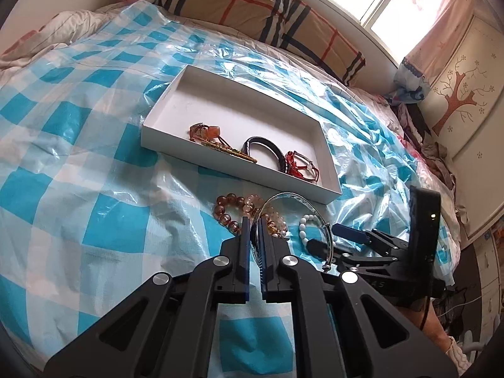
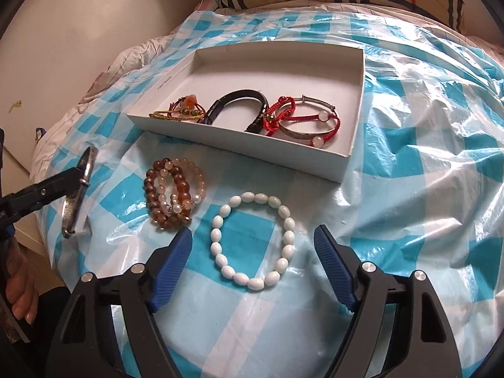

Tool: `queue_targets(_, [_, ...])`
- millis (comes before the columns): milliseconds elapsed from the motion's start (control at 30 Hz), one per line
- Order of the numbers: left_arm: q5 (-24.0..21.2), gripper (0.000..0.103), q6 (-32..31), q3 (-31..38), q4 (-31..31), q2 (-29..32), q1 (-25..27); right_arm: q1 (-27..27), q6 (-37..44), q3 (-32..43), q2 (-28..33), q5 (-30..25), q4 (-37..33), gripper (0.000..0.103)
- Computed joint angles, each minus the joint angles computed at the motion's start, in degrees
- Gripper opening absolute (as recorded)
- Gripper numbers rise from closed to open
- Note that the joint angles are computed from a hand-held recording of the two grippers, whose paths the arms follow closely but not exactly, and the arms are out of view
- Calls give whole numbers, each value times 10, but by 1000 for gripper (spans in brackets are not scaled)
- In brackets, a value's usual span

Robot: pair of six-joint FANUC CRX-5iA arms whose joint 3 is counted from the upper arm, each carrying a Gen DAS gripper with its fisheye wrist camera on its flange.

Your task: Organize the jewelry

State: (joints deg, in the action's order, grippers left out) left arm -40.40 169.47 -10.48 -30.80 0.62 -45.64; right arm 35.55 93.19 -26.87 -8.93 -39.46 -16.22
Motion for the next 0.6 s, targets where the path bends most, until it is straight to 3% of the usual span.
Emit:
queue_targets(67, [1, 4, 10, 3, -7, 3, -4, 15, -24, -11, -2, 12, 31, 65])
queue_targets(133, [1, 5, 21, 5, -16, 4, -9, 1, -2, -5, -6, 0, 2, 30])
queue_targets(200, [-1, 5, 32, 7, -24, 6, -14, -19, 24, 1, -10, -14, -36, 16])
queue_targets(400, [-7, 6, 47, 12, -41, 7, -22, -63, 76, 1, -47, -42, -128, 9])
queue_targets(600, [-20, 6, 61, 18, -60, 8, -33, -69, 83, -3, -82, -49, -150, 9])
